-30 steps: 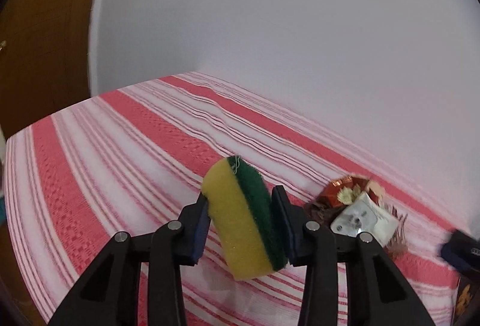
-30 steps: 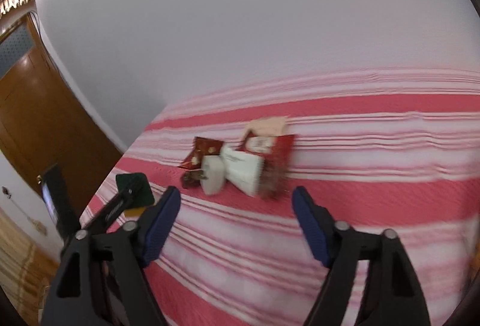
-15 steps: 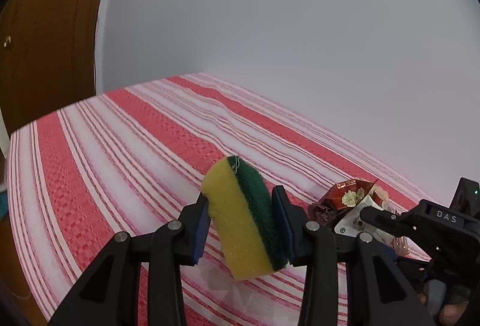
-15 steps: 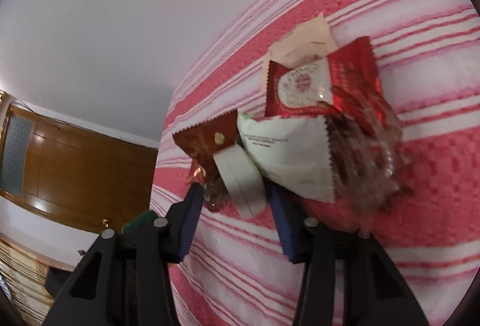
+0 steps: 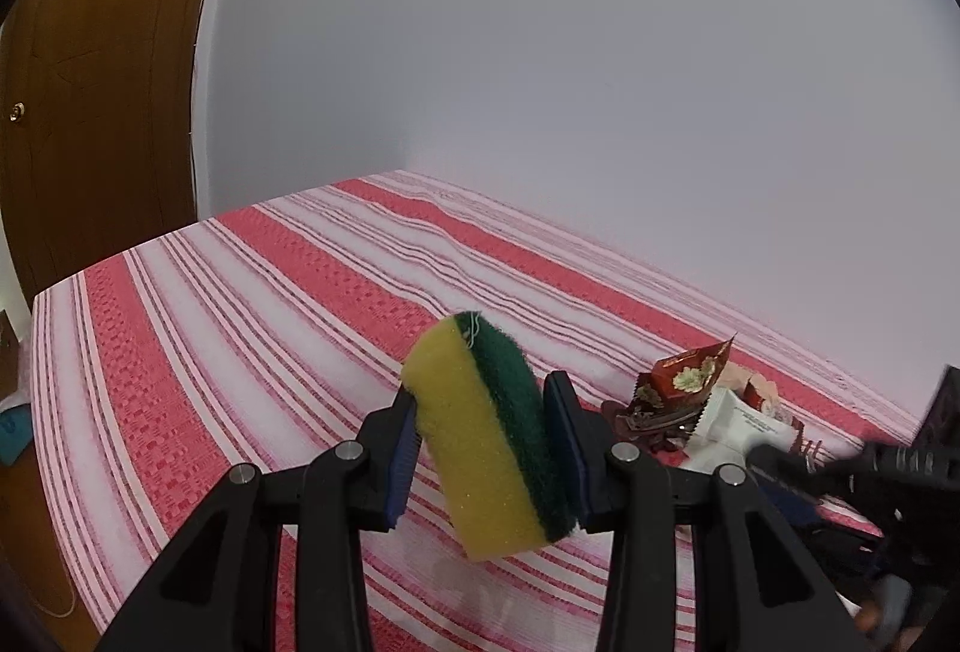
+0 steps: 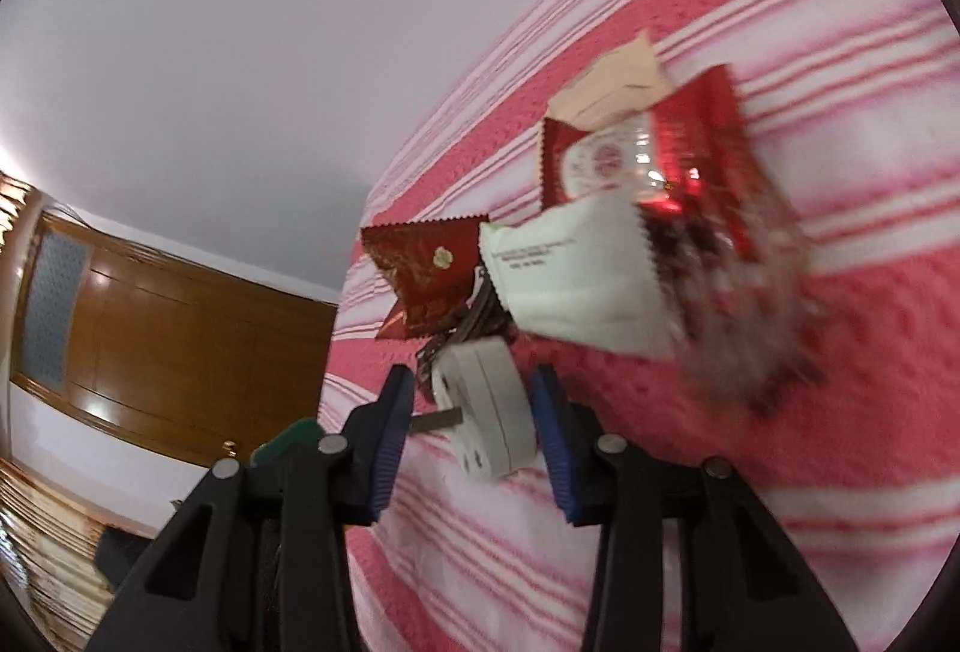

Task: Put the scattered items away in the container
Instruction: 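Move the right tool toward the white packet and wrappers while the left tool holds the sponge, then grasp the white plug adapter with the right tool and lift it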

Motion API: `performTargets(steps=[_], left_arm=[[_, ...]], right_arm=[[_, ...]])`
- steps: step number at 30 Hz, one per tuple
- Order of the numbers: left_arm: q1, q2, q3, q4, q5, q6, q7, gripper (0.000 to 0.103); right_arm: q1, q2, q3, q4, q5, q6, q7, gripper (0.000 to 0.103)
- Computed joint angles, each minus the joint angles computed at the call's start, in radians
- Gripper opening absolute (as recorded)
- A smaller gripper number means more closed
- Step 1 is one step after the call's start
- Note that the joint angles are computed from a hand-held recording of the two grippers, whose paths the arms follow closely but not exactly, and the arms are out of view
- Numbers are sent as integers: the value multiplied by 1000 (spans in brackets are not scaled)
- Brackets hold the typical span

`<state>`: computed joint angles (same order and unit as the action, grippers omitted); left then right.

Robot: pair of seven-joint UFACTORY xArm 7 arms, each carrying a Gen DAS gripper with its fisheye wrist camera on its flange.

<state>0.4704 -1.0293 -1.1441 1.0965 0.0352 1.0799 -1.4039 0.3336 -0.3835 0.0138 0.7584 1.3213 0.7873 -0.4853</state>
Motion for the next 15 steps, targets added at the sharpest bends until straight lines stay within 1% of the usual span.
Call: performTargets(steps=[1,2,4,5,7,9,10,12,14,15], left_arm=[[-2,-8,1,0,3,-1,-2,43],[0,-13,-1,5,6,3,-1,43],[10,-19,-8,22,8,18,11,43],[14,-21,-10,26,6,23,18,43],[12,-35,-8,22,0,17,28,43],[5,-56,1,10,-11,21,19,43],[3,-65,4,11,-20,34,10,43],[1,-71,7,23,-42,55,-3,43],[-13,-77,18,3,-60,42,-13,43],[-21,-79,23,-10,-66,34,-21,43]], right_arm=[[-5,-34,-10,-23,1,5,-19,9],[-13,-74,-11,-49,-10,-10,-32,9],[-33,-151,15,-93,-101,-87,-27,9],[-35,-167,19,-104,-143,-107,-14,9],[-14,-176,-18,-111,-167,-81,-8,13],[21,-184,-55,-110,-147,-51,-43,33],[31,-196,-49,-108,-154,-54,-60,37],[53,-208,-31,-98,-192,-59,-94,59],[70,-227,-1,-101,-254,-71,-101,69],[80,-260,30,-128,-273,-103,-81,71]])
